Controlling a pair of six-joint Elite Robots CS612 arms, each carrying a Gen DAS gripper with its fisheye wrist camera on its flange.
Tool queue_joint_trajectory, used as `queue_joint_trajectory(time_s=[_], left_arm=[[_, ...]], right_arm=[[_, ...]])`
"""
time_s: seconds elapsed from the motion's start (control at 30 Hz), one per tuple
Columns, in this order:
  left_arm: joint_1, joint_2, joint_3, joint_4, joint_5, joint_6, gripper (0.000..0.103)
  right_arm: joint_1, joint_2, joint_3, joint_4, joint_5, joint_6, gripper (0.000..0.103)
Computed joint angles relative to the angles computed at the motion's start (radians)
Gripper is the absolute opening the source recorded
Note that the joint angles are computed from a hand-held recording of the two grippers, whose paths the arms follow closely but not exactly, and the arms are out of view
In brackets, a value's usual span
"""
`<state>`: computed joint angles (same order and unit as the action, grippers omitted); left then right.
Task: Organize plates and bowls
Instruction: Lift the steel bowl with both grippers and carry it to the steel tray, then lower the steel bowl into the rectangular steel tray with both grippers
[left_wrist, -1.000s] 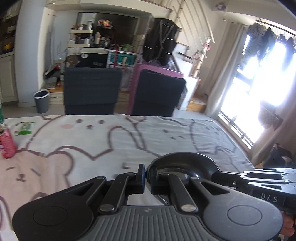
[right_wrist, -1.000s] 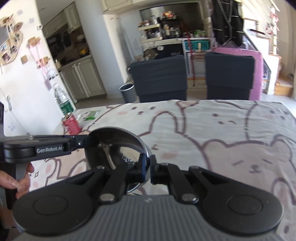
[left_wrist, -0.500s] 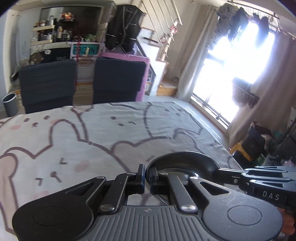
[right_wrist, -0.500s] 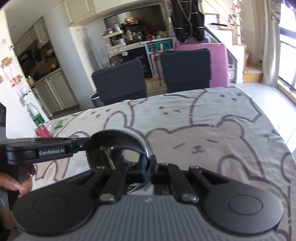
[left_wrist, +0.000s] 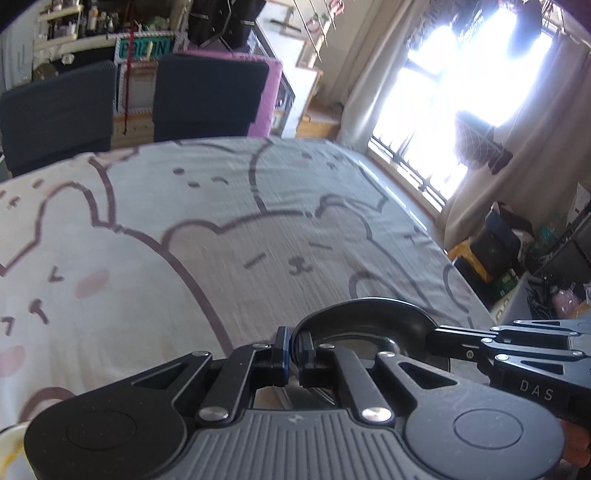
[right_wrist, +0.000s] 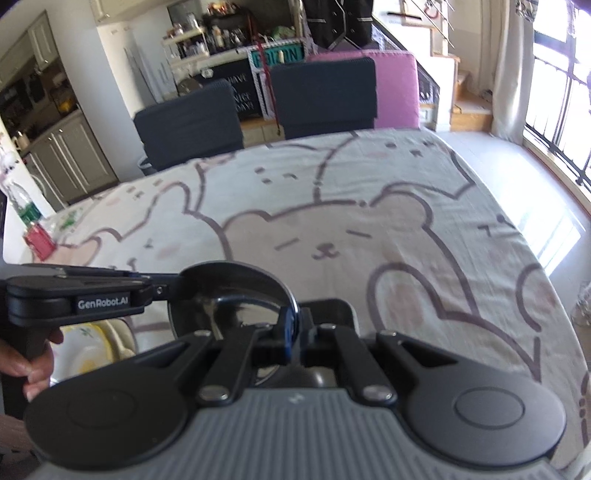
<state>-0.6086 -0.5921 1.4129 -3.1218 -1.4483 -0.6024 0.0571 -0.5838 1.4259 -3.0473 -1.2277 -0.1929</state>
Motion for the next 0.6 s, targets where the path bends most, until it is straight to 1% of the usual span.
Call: queue_joint_trajectory(time_s=[0.33,0.6], left_arm=[[-0.002,0.044,-0.078,0.108,-0.043,0.042,0.005],[0.001,0.055,-0.099,0.17,-0.045,0.067,0.004]], right_arm=[[-0.002,0.018,-0.049,0.138,-0.074,-0.035,0.004],[0.002,0.028,-0.075,0.218,-0.079,-0.064,0.004]])
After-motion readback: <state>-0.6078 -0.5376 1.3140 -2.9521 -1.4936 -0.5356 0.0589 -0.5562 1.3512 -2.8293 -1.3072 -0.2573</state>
